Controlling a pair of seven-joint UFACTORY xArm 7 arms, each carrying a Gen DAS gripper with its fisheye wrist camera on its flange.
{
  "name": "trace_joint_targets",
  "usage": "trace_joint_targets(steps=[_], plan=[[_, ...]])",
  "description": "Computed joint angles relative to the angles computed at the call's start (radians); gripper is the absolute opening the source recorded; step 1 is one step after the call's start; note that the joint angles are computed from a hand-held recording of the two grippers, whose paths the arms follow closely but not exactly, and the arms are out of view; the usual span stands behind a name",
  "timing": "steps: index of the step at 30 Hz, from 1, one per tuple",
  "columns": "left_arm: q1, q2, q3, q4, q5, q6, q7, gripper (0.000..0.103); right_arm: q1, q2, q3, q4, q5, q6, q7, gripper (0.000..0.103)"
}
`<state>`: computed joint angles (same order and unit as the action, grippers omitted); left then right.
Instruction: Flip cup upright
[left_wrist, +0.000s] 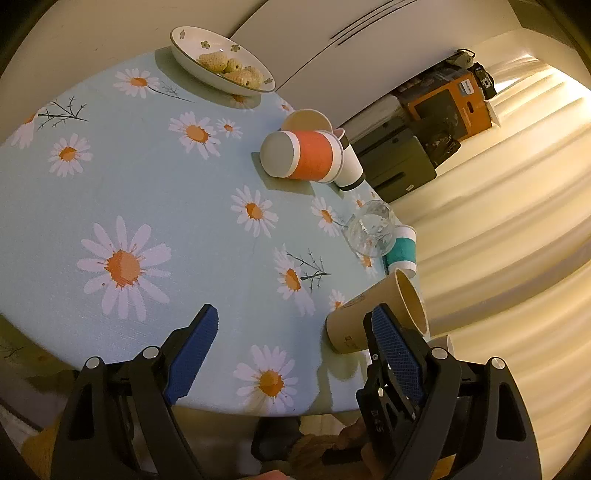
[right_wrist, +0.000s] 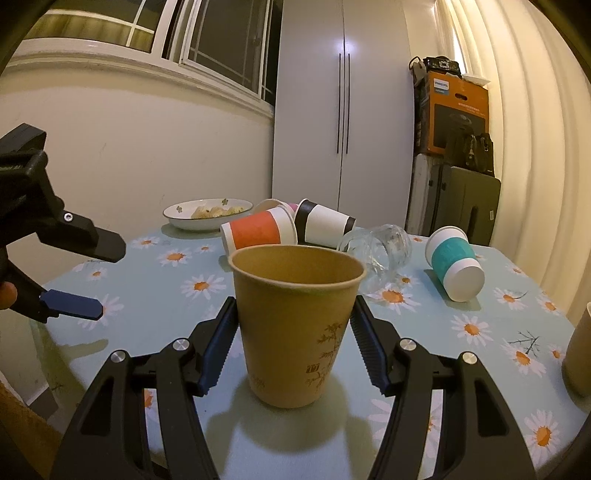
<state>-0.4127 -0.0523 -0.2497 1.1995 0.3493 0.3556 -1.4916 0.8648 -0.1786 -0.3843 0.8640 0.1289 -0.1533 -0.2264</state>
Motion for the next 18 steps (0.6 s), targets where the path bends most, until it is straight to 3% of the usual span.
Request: trace_joint_targets(steps=[2,3,5,13,15,18], plan=[[-0.001,0.001,-0.001,0.004,0.005,0.011,0.003,0.083,-0.032,-0.007,0.03,-0.001,0.004,0.024,0.0,0.064],[-0.001,0.003,-0.001,0.009,0.011,0.02,0.002,0.083,-0.054,-0.008,0.052,-0.001,0.013,0.03,-0.004,0.071],[-0.002,0.005,-0.001,0.014,0.02,0.032,-0.002,0.083,-0.043,-0.016,0.046,-0.002,0.045,0.039,-0.025,0.076],[-0.006,0.002,-0.002,0.027,0.064,0.089,-0.024,0.083,-0.099,-0.058,0.11,-0.01,0.118,0.055,-0.088,0.082],[-0.007,0.001,-0.003,0.029,0.07,0.098,-0.026,0.083,-0.189,-0.079,0.187,-0.007,0.104,0.108,-0.067,0.095],[-0.01,0.0,-0.005,0.034,0.068,0.126,-0.023,0.083,-0.224,-0.126,0.215,-0.014,0.137,0.163,-0.086,0.096]])
